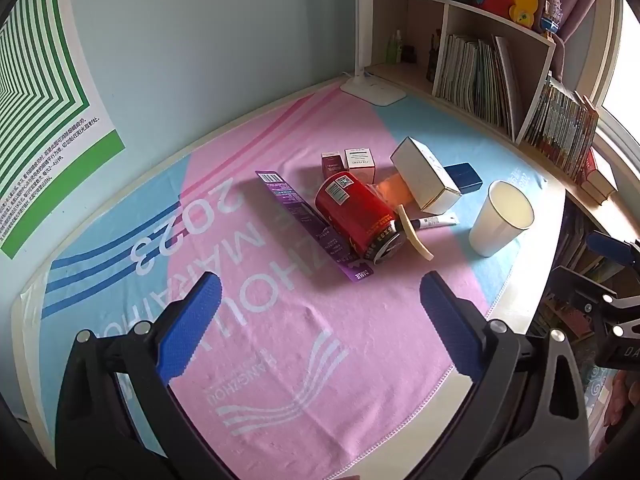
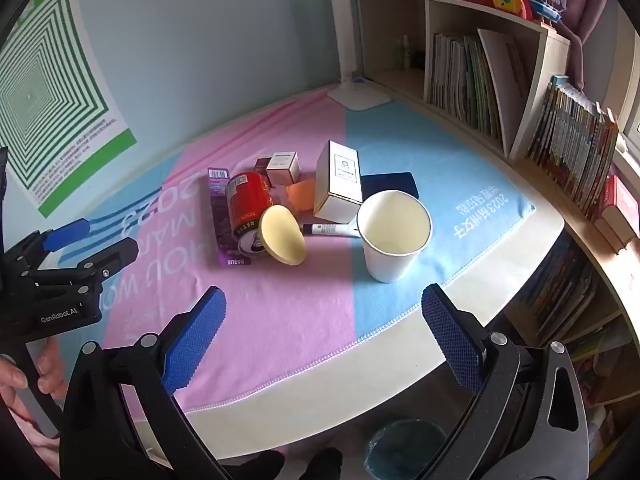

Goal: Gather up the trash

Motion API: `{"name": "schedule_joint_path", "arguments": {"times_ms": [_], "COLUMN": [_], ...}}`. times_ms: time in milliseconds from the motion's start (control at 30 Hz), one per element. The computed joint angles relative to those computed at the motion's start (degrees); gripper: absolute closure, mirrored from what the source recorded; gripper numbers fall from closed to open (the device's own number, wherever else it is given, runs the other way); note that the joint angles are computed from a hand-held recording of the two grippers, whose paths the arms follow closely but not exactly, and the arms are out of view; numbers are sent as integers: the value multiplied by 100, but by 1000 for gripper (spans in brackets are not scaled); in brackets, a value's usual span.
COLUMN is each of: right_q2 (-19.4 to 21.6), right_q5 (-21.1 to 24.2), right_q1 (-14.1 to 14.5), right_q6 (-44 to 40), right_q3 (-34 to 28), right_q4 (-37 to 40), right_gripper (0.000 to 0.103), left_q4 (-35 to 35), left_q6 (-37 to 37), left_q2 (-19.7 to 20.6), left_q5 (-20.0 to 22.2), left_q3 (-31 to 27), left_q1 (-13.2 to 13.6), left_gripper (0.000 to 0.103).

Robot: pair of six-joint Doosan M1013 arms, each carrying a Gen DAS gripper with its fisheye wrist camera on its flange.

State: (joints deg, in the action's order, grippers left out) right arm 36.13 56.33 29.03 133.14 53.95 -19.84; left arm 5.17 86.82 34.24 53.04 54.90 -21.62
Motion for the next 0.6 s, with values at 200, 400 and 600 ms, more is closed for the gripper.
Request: {"name": "schedule_joint_path", "arguments": {"times_ms": [200, 400, 600], "right_q2": [5, 19, 40], "right_q5": [-6, 4, 19], "right_q1": [1, 6, 6], "right_q6": [-20, -21, -39], "right_q3": [-19, -35, -69], "right_q4": [6, -2, 10], "right_gripper": [6, 6, 6], "left_q4": [100, 40, 8], "left_q6": [-86, -58, -23], "left_q2": [-22, 7, 25], "left_q5": [-31, 55, 77], "left_q3": [52, -34, -67], "left_q1": [-27, 3, 18], "left_gripper": [6, 6, 6]}}
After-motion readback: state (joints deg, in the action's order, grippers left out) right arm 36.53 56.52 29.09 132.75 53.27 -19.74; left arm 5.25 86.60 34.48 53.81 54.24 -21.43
